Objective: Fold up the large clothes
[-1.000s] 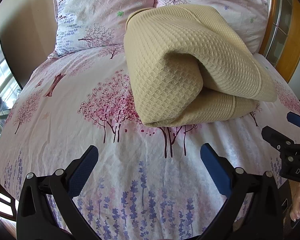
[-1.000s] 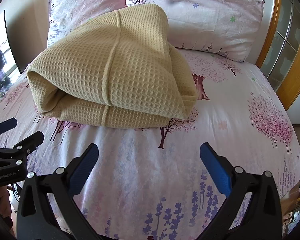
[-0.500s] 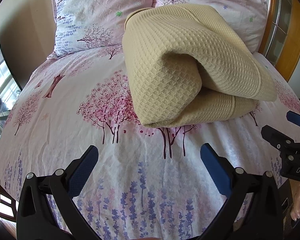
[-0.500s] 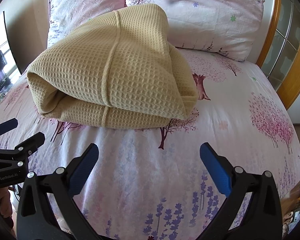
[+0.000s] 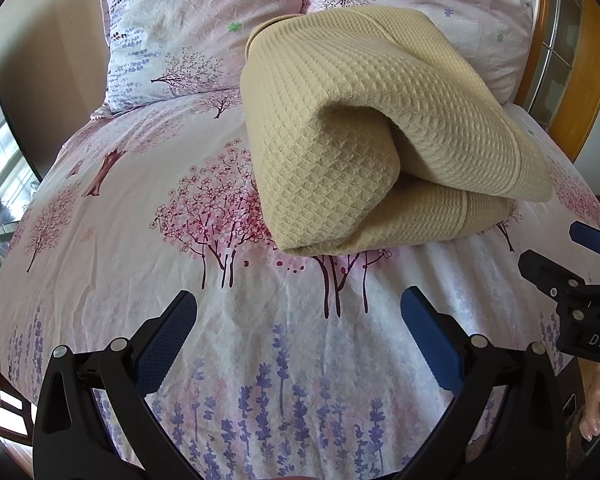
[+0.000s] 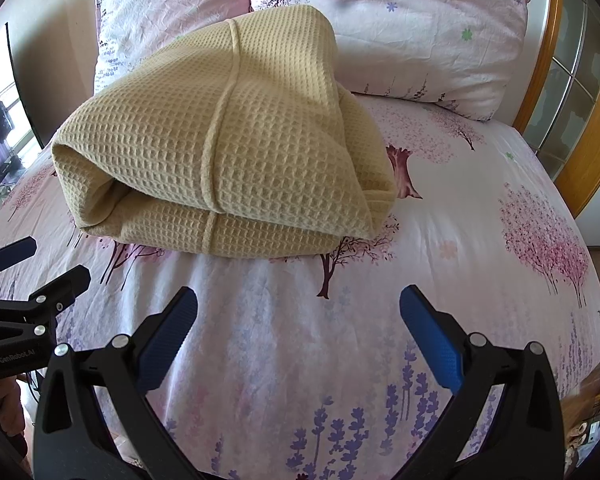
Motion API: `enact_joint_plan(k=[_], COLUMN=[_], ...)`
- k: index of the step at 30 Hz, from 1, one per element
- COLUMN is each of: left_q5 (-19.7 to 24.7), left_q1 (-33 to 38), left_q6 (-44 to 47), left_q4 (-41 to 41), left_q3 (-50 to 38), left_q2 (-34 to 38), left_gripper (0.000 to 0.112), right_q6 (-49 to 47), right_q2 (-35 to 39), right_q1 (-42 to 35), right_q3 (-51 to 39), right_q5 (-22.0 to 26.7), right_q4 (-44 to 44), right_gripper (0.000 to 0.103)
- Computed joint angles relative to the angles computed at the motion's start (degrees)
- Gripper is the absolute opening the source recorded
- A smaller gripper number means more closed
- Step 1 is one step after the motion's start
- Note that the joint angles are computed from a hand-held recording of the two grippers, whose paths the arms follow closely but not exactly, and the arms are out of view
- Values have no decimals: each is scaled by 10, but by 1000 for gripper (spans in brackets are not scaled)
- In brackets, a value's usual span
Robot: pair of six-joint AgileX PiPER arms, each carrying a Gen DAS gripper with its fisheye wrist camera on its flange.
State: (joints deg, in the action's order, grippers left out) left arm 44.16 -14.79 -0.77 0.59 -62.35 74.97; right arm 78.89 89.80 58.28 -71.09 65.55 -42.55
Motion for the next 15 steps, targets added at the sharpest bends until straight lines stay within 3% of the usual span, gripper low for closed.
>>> enact_joint_plan(k=[15], left_q5=[-3], left_q1=[-4], left_q6=[-8], left_q4=[6], left_q3=[-1], left_q2=[6], left_gripper=[102], right_q6=[-1], right_q2=[3], right_q1=[-8], right_q3=[7], right_q5=[-15], right_q4=[6], right_gripper=[101])
